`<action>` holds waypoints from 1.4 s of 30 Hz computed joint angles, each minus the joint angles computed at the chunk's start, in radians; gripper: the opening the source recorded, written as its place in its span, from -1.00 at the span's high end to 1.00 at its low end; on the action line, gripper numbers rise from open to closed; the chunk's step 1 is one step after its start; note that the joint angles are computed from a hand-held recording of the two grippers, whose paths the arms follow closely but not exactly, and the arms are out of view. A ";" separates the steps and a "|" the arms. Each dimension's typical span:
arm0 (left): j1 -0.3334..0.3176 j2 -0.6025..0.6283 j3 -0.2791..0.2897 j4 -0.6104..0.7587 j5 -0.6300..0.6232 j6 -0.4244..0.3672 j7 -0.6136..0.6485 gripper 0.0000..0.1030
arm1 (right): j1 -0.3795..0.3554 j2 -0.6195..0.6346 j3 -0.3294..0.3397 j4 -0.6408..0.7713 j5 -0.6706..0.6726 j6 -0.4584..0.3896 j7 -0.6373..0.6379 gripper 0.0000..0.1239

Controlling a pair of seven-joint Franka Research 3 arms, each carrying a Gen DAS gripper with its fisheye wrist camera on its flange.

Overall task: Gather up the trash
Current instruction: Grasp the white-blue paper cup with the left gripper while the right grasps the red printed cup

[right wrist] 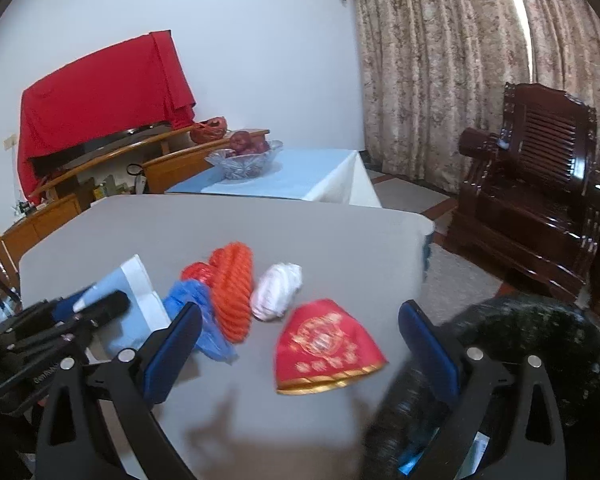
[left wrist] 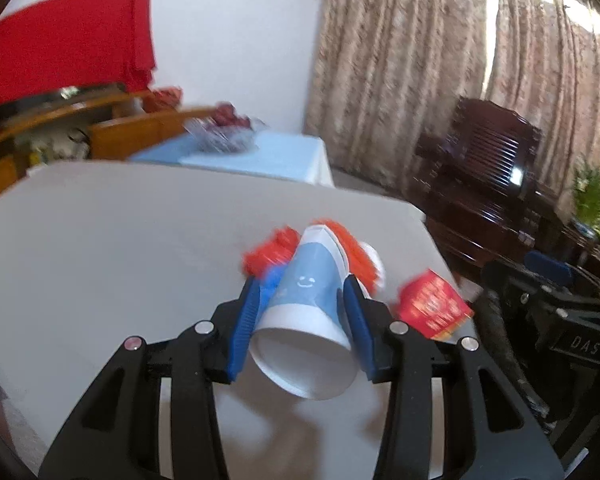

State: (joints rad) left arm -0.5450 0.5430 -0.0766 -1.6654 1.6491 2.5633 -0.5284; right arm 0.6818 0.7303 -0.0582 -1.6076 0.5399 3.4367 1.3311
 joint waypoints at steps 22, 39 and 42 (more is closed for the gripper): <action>0.021 0.059 0.031 0.047 0.017 0.023 -0.058 0.21 | 0.183 0.367 -0.459 0.488 -0.162 -0.529 0.520 -0.51; 0.025 0.096 0.049 0.075 -0.047 0.111 0.001 0.73 | 0.061 0.360 -0.296 0.541 -0.356 -0.620 0.591 -0.38; 0.010 0.080 0.053 0.055 -0.047 0.106 -0.009 0.00 | 0.039 0.339 -0.250 0.515 -0.386 -0.606 0.583 -0.31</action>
State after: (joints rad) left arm -0.5346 0.6232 -0.0237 -1.6103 1.6018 2.6689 -0.5371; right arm 0.7212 1.0692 -0.3079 -1.0921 0.1537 2.8303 1.9138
